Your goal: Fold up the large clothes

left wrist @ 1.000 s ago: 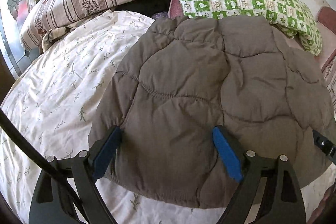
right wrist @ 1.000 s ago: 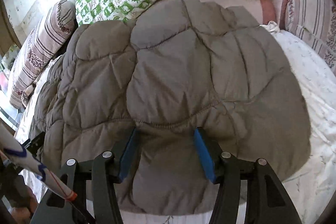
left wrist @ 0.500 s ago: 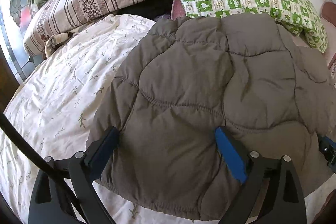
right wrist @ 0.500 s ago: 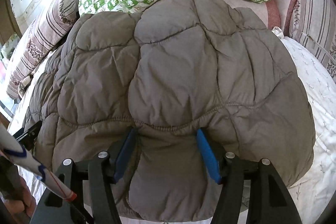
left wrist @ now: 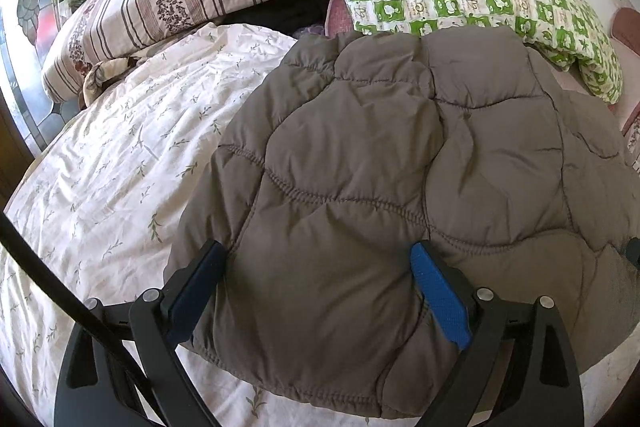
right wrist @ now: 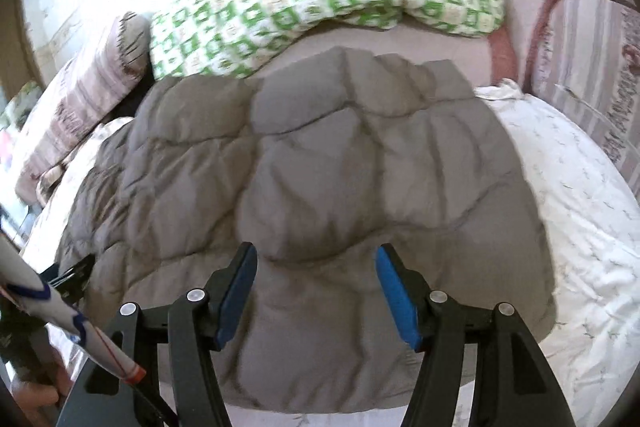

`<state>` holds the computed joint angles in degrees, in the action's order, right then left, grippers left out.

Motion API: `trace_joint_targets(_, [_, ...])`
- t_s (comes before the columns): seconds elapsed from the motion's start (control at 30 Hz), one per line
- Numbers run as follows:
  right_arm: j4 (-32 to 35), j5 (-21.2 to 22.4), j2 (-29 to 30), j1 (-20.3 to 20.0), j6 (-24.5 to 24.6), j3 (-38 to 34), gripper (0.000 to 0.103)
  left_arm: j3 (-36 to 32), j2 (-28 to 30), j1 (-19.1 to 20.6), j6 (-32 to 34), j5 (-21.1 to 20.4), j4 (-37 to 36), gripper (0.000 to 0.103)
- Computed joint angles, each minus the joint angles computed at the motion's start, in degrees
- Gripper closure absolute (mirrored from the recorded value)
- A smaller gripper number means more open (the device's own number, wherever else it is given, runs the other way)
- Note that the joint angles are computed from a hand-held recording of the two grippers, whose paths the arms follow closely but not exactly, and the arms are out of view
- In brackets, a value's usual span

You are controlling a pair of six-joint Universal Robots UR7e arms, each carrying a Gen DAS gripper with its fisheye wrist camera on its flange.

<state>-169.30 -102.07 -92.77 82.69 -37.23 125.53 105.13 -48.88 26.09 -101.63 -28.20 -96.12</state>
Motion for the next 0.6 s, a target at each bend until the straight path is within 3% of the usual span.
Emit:
trace_joint_targets(0.2, [4.8, -0.6, 1.5, -3.3, 5.6, -3.5, 0.036, -0.1, 0.0, 0.0, -0.1, 0.0, 0.2, 0.009])
trace_joint_targets(0.6, [7.5, 0.7, 1.2, -4.0, 7.7, -4.5, 0.035, 0.3, -0.3, 0.0, 0.6, -0.2, -0.7, 0.009])
